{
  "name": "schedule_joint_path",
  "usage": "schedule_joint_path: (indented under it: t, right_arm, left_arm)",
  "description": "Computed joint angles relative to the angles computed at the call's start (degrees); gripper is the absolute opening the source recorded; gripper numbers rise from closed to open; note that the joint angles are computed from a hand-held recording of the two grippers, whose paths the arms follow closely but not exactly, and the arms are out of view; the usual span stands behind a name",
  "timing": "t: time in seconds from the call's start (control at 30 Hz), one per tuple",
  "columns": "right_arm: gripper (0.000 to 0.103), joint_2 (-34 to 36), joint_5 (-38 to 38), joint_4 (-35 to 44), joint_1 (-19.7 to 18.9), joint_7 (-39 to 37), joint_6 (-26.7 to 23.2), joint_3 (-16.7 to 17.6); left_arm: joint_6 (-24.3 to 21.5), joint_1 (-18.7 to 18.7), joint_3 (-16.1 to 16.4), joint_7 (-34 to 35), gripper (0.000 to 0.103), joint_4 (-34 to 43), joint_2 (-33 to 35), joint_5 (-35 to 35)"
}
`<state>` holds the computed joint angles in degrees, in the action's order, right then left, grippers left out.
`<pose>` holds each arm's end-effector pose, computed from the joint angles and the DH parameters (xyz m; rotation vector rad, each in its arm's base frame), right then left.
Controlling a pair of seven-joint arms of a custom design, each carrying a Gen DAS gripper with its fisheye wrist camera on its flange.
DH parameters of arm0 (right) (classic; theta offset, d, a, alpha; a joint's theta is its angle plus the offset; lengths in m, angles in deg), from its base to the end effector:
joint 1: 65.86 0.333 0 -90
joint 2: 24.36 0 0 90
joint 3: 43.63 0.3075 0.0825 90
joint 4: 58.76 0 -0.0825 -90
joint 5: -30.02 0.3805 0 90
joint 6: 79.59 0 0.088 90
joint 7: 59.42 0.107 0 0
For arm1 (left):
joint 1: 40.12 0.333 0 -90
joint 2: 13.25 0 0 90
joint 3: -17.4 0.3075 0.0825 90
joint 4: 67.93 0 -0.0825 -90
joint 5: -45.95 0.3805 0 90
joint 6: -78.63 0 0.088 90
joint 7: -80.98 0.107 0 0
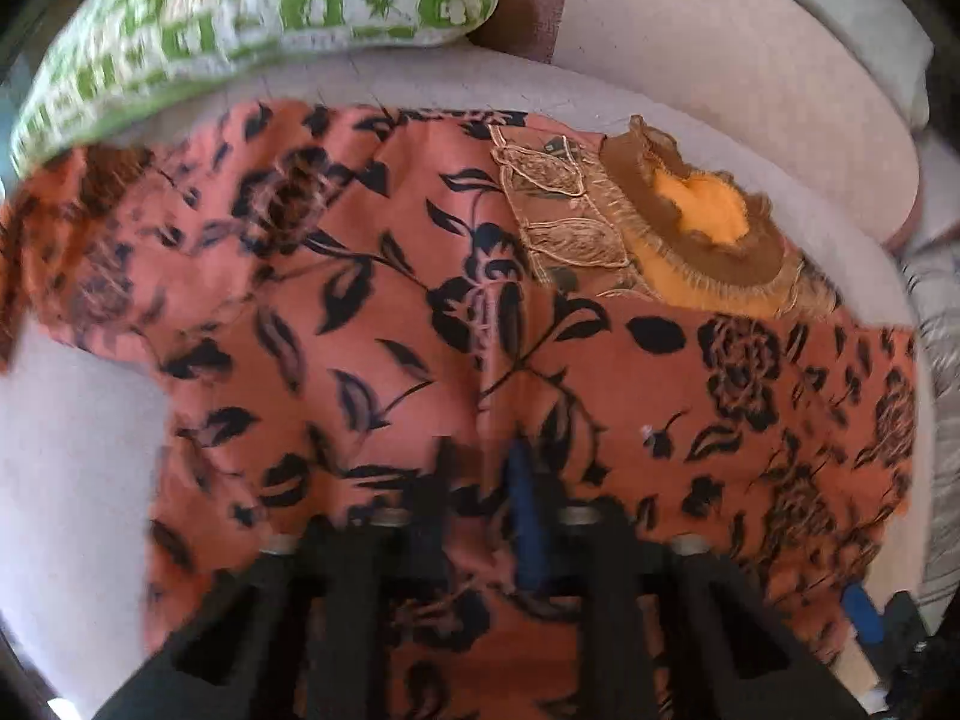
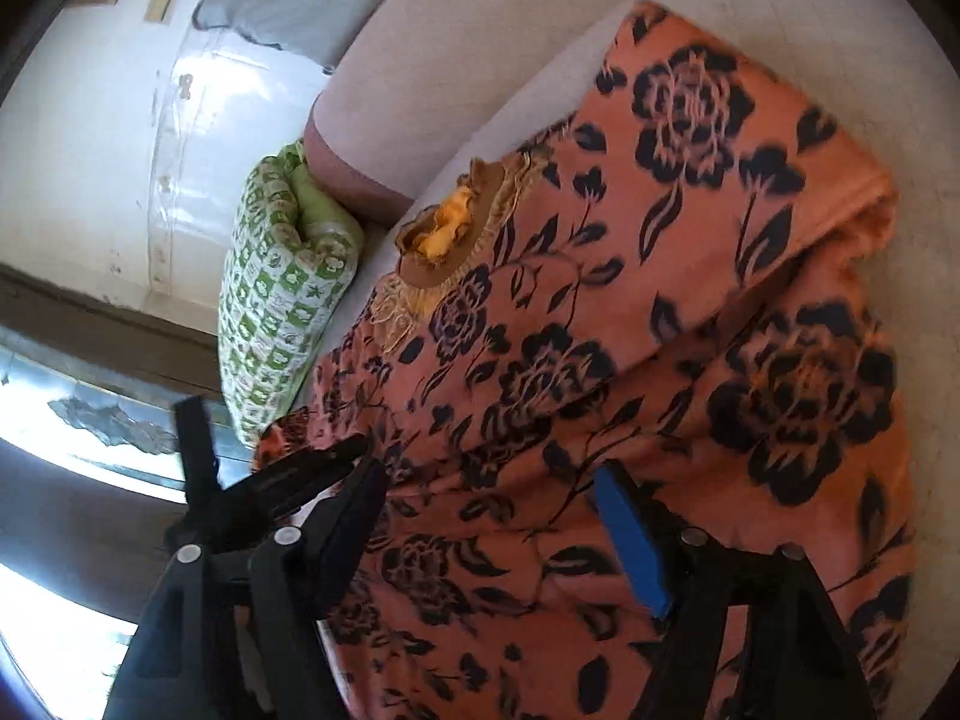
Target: Fold small clothes
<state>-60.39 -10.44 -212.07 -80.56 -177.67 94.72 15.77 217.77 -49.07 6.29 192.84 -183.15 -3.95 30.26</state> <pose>0.2797 0.3366 0.3786 -0.5457 2.1500 -0.1424 0.5677 -0.2046 0.3961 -1.5159 2.6772 -0.5367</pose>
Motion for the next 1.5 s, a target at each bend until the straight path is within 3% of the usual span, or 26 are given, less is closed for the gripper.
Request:
schedule_joint_path:
  t: [0.1, 0.17, 0.3, 0.37, 0.47, 0.53, 0.57, 0.6, 0.67, 0.7, 0.73, 0.77, 0.8, 0.87, 0.97, 1.0, 1.07, 1.1, 1.2, 1.3, 1.37, 1.5]
  right_arm:
    - [0.07, -0.1, 1.8, -2.8, 10.1, -3.1, -8.3, -7.4]
    - [0.07, -1.2, 3.4, -3.8, 15.7, -4.1, -15.1, -10.6]
    - [0.069, -5.2, 5.0, -6.1, 22.6, -2.4, -25.2, -14.0]
    - [0.069, -7.4, 6.2, -7.5, 25.8, -0.7, -30.0, -15.6]
    - [0.069, -9.7, 4.4, -10.1, 27.4, 3.6, -29.9, -17.5]
    - [0.069, -9.7, 1.5, -10.5, 26.7, 6.3, -28.4, -17.7]
    - [0.069, -9.1, 0.0, -10.5, 26.5, 6.2, -27.7, -18.6]
    - [0.069, -8.6, -1.0, -10.2, 26.8, 5.9, -27.9, -19.4]
    - [0.069, -9.2, -2.2, -10.8, 27.4, 9.1, -28.9, -19.8]
    - [0.069, -9.8, -2.9, -11.5, 27.7, 11.3, -28.6, -19.9]
    - [0.069, -10.3, -3.7, -12.2, 28.1, 13.3, -28.1, -20.2]
    - [0.069, -9.4, -4.5, -11.8, 28.1, 14.1, -28.0, -20.6]
    - [0.069, -7.7, -5.4, -10.8, 27.9, 14.0, -28.2, -21.1]
    - [0.069, -5.0, -7.1, -9.3, 29.0, 12.0, -28.5, -23.1]
    - [0.069, -1.0, -11.0, -6.8, 29.7, 10.6, -28.0, -25.5]
    - [0.069, 0.3, -12.3, -6.1, 29.9, 10.5, -27.7, -26.3]
    - [0.069, 2.9, -14.8, -4.5, 30.2, 10.9, -27.5, -27.3]
    - [0.069, 4.2, -15.7, -3.7, 30.6, 10.3, -27.7, -28.0]
    - [0.069, 7.6, -16.2, -1.3, 32.9, 7.3, -29.7, -30.3]
    - [0.069, 9.4, -15.7, 0.1, 35.7, 4.9, -33.0, -32.2]
    - [0.069, 10.1, -16.2, 0.8, 37.0, 4.7, -34.3, -33.3]
    - [0.069, 10.7, -17.6, 0.6, 39.0, 5.7, -34.2, -35.7]
  left_arm:
    - [4.9, -0.7, -0.3, 0.6, 0.005, -2.9, -1.6, 0.7]
    - [7.7, -1.1, -0.6, 1.1, 0.003, -4.2, -2.8, 0.7]
    - [11.4, -1.5, -1.1, 2.8, 0.001, -4.2, -5.1, -1.6]
    - [15.4, -2.0, -0.4, -0.8, 0.0, -3.7, -5.9, 3.3]
    - [17.4, -1.9, 0.7, -5.1, 0.0, -0.6, -5.0, 10.8]
    - [18.0, -3.2, 3.5, -11.4, 0.0, 0.7, -4.2, 19.8]
    - [16.7, -2.8, 3.5, -11.2, 0.0, 1.5, -3.8, 19.4]
    - [13.7, -0.6, 1.4, -7.5, 0.001, 1.9, -4.0, 15.0]
    - [6.9, 0.5, 0.4, -1.6, 0.009, 2.8, -3.9, 7.3]
    - [3.1, 0.6, 0.2, -0.8, 0.029, 3.2, -3.5, 5.1]
    - [1.0, 0.4, 0.2, -1.2, 0.056, 3.2, -3.3, 4.8]
    - [0.0, 0.3, 0.2, -1.4, 0.065, 2.8, -3.2, 4.6]
    - [0.6, -0.1, 0.1, -1.9, 0.07, 1.5, -3.5, 5.0]
    - [3.0, -0.9, 0.1, -3.8, 0.07, -0.7, -3.5, 6.9]
    - [2.4, -0.7, -0.6, -1.2, 0.07, -1.2, -2.7, 2.0]
    - [2.9, -1.2, -0.5, -1.5, 0.067, -1.6, -2.4, 3.2]
    - [3.5, -2.1, -0.3, -3.8, 0.022, -1.2, -0.6, 6.7]
    - [2.5, -1.7, -0.5, -2.6, 0.009, -1.1, -0.6, 4.9]
    - [6.7, -1.4, -0.9, 0.1, 0.003, -3.5, -1.9, 2.3]
    - [11.5, -0.3, -1.9, 9.5, 0.002, -6.4, -5.2, -7.1]
    - [12.1, -0.5, -1.7, 12.2, 0.002, -6.4, -6.5, -9.5]
    - [14.2, -0.7, -0.2, 9.1, 0.002, -3.9, -6.0, -3.6]
